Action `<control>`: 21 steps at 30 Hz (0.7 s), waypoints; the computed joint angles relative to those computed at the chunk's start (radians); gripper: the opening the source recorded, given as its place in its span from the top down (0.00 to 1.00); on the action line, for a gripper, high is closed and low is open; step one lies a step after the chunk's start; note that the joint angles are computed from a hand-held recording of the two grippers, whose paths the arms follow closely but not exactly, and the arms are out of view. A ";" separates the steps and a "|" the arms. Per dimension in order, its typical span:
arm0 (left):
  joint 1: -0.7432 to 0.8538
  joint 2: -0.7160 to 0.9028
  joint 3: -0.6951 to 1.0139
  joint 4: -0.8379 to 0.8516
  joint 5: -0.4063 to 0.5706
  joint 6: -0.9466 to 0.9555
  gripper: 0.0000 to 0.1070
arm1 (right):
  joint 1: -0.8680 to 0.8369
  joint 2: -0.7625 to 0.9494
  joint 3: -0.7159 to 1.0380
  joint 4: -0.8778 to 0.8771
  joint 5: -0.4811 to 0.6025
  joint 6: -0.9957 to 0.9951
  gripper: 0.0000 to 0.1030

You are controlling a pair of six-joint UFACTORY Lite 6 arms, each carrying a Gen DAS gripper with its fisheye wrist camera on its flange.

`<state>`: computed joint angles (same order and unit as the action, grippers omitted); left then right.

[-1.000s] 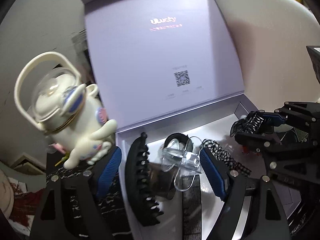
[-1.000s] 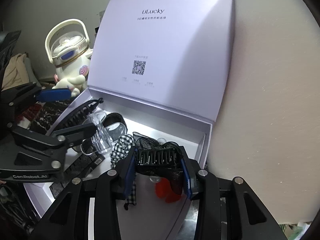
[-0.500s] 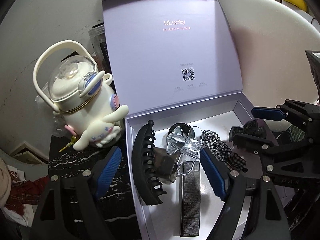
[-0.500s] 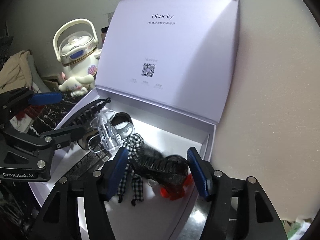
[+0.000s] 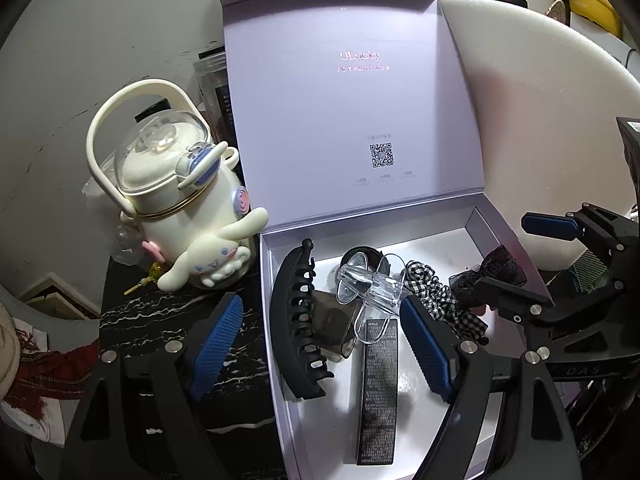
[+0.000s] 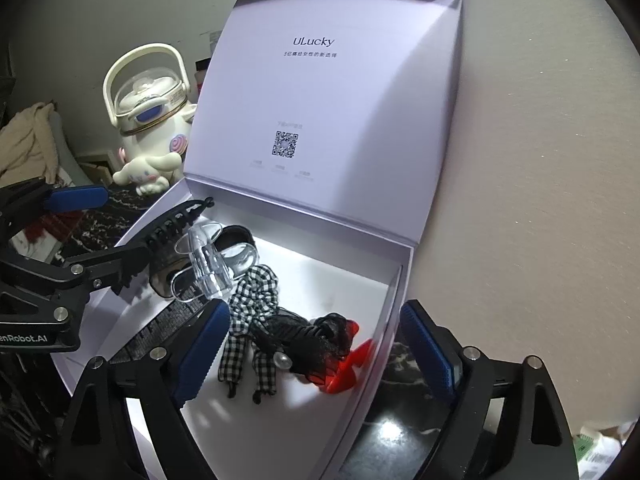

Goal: Organize rigid objects

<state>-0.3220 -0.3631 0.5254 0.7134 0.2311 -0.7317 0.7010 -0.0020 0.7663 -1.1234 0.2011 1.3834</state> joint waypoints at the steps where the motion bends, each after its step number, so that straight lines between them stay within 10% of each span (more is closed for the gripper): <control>1: -0.002 -0.006 -0.001 -0.009 0.004 0.005 0.24 | 0.003 -0.013 -0.006 0.017 0.002 -0.012 0.15; 21: -0.259 -0.421 -0.068 -0.029 0.379 -0.091 0.24 | 0.287 -0.394 -0.115 0.140 0.401 -0.022 0.12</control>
<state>-0.5813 -0.7841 0.4570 0.6847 0.6105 -0.8231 0.9884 -0.3965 0.6513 -0.9836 0.6023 1.3615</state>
